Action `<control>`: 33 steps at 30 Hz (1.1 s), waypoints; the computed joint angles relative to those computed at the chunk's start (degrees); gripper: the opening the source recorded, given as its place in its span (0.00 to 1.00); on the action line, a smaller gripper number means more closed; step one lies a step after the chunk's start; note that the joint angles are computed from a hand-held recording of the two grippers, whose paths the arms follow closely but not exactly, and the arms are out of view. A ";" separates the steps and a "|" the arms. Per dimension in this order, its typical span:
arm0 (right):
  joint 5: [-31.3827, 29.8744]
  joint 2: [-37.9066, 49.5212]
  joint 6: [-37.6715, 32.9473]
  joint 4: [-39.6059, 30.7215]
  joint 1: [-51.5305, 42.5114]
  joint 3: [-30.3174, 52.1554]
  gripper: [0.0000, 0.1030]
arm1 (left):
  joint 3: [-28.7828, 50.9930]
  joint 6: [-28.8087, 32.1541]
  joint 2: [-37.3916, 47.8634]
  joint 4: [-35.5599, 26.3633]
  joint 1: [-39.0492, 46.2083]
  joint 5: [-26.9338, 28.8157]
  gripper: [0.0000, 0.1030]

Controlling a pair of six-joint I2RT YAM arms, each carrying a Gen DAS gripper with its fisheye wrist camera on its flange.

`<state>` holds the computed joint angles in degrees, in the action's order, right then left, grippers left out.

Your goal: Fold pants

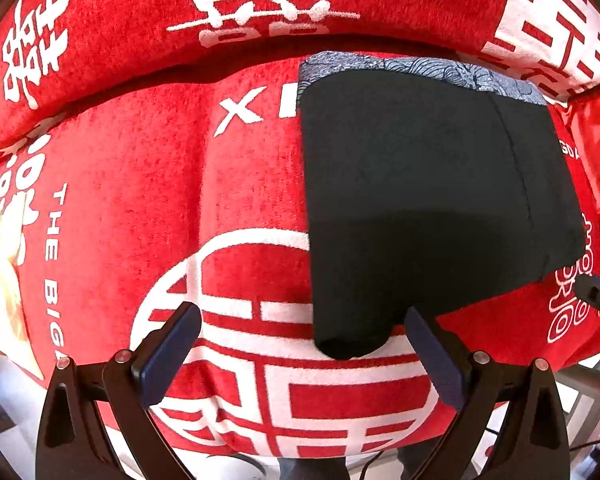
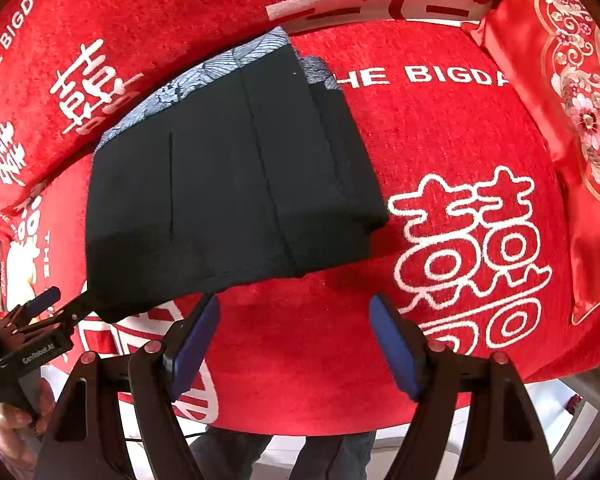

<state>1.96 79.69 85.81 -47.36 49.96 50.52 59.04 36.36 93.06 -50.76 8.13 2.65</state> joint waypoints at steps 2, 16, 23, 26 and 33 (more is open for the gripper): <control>0.29 0.87 0.76 -0.62 0.41 1.50 0.78 | 0.80 1.14 0.56 -0.44 0.56 -0.05 0.99; 1.91 8.25 6.67 -1.06 5.12 9.77 0.78 | 5.97 8.10 3.86 -2.60 4.37 0.80 0.99; 2.09 8.59 7.08 -0.75 6.16 9.56 0.78 | 6.14 6.35 6.01 -1.14 4.09 0.20 0.99; 1.88 7.57 6.10 -0.54 5.75 8.29 0.78 | 6.27 4.28 6.61 -0.58 3.46 -0.39 0.99; 0.33 2.92 -3.37 1.41 -1.65 3.08 0.78 | 9.46 -2.68 8.93 -2.23 0.99 0.12 0.99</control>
